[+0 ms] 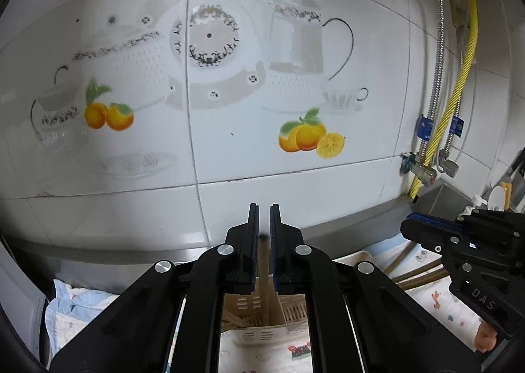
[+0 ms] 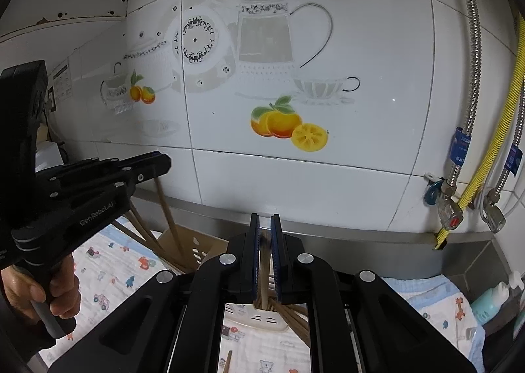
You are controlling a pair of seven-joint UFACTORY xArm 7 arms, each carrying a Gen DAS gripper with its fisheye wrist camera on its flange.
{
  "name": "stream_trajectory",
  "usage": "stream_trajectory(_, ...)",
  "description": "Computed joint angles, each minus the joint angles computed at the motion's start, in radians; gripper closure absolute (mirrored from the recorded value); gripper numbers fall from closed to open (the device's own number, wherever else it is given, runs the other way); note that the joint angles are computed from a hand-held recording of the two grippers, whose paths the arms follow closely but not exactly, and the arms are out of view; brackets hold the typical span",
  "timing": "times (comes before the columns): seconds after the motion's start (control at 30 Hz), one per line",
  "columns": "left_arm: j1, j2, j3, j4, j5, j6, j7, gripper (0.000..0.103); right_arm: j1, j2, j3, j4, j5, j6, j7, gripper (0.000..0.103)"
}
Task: Organize utensils
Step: 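Open the left tool and right tool, dropping chopsticks into the caddy, then lower both open tools toward the last chopsticks on the blanket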
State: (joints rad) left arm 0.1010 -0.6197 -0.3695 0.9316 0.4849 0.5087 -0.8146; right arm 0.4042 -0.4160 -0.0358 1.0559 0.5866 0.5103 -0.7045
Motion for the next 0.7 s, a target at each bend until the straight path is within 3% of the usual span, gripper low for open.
stream_trajectory(0.33,-0.028,-0.071,0.01,-0.018,-0.032,0.046,0.01,0.093,-0.007,-0.064,-0.015,-0.034,-0.006,-0.001,0.009,0.085)
stream_trajectory(0.47,-0.033,-0.154,-0.003,-0.057,-0.05,0.08,0.004,0.078,0.004,-0.147,-0.033,-0.09,-0.01,0.007,0.01,0.08)
stream_trajectory(0.63,-0.078,-0.269,-0.018,-0.119,-0.103,0.152,0.016,0.077,0.011,-0.278,-0.051,-0.19,-0.034,0.044,0.025,0.078)
stream_trajectory(0.7,-0.088,-0.311,-0.032,-0.145,-0.118,0.174,0.013,0.073,0.007,-0.351,-0.053,-0.254,-0.054,0.058,0.031,0.078)
